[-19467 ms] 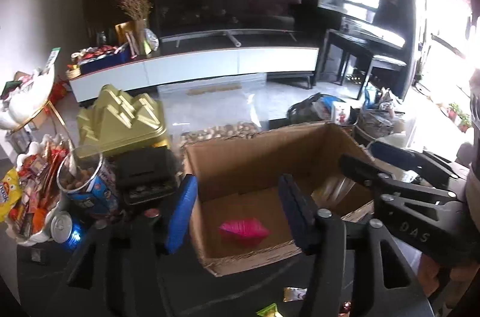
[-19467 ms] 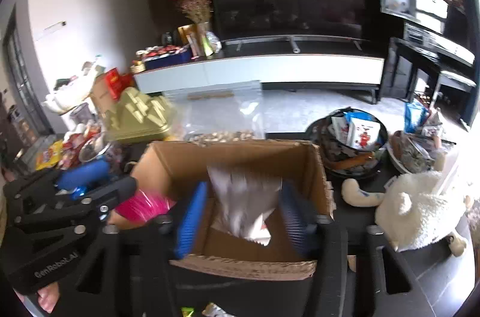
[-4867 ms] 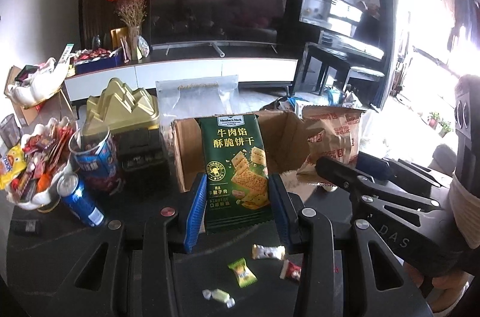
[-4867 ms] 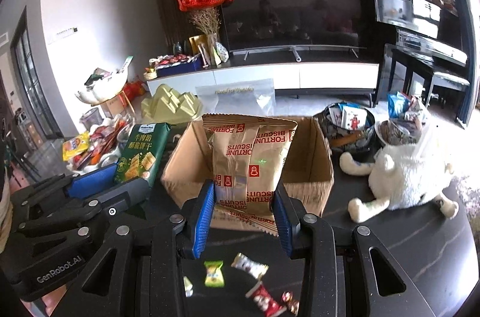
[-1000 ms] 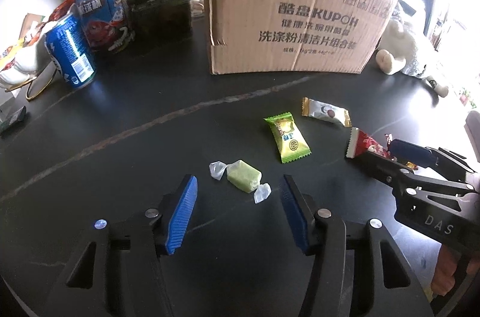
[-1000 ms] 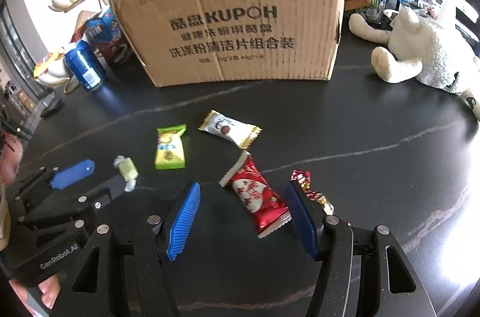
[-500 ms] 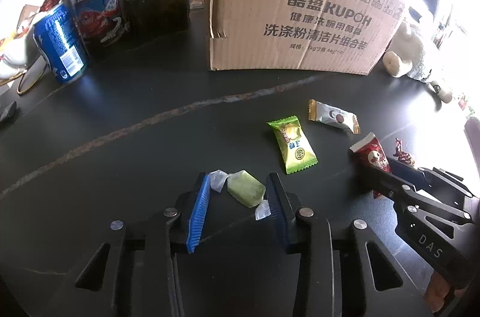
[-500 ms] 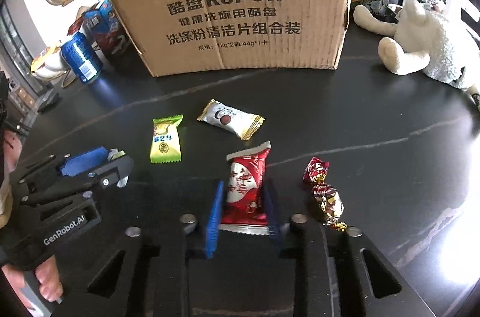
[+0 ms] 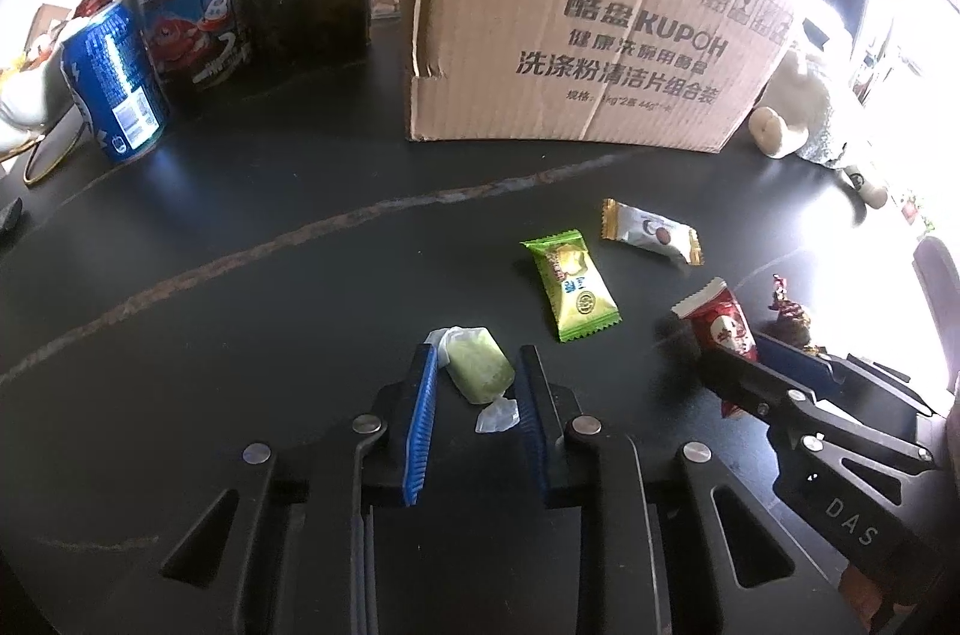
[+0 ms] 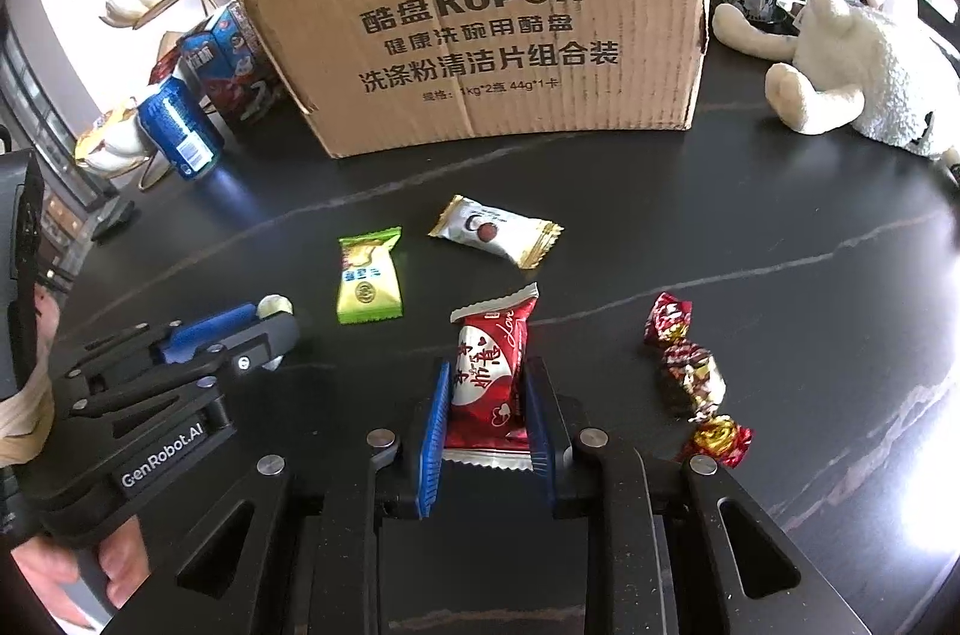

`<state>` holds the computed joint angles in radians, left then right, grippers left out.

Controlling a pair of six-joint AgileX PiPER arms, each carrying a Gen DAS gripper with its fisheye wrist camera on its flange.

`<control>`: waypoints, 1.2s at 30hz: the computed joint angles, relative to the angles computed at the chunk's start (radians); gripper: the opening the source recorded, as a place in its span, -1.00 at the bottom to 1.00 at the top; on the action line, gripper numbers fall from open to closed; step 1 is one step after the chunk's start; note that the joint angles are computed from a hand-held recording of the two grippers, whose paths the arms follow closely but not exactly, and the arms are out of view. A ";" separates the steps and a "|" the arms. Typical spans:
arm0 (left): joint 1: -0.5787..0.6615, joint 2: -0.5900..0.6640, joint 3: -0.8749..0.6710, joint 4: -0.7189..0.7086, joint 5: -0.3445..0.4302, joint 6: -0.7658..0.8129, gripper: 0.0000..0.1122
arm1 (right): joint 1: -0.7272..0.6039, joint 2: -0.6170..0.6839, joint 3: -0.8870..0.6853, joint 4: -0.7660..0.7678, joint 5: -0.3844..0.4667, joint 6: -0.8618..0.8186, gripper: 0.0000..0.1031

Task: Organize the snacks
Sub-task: 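Lift and carry both held candies with both grippers over the box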

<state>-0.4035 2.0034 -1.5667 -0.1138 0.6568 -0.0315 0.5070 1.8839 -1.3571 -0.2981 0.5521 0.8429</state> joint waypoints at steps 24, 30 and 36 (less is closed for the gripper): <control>-0.031 -0.286 0.143 -0.035 -0.041 0.049 -0.54 | 0.090 -0.205 0.061 -0.162 0.021 0.171 -0.50; -0.039 -0.330 0.128 -0.020 -0.035 0.045 -0.54 | 0.109 -0.253 0.050 -0.225 0.057 0.216 -0.50; -0.046 -0.347 0.082 -0.009 -0.017 0.044 -0.54 | 0.126 -0.287 0.021 -0.287 0.096 0.242 -0.50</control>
<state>-0.4499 1.6563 -1.4847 -0.1227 0.6394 0.0121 0.6326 1.5966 -1.3361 -0.5856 0.6484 1.0852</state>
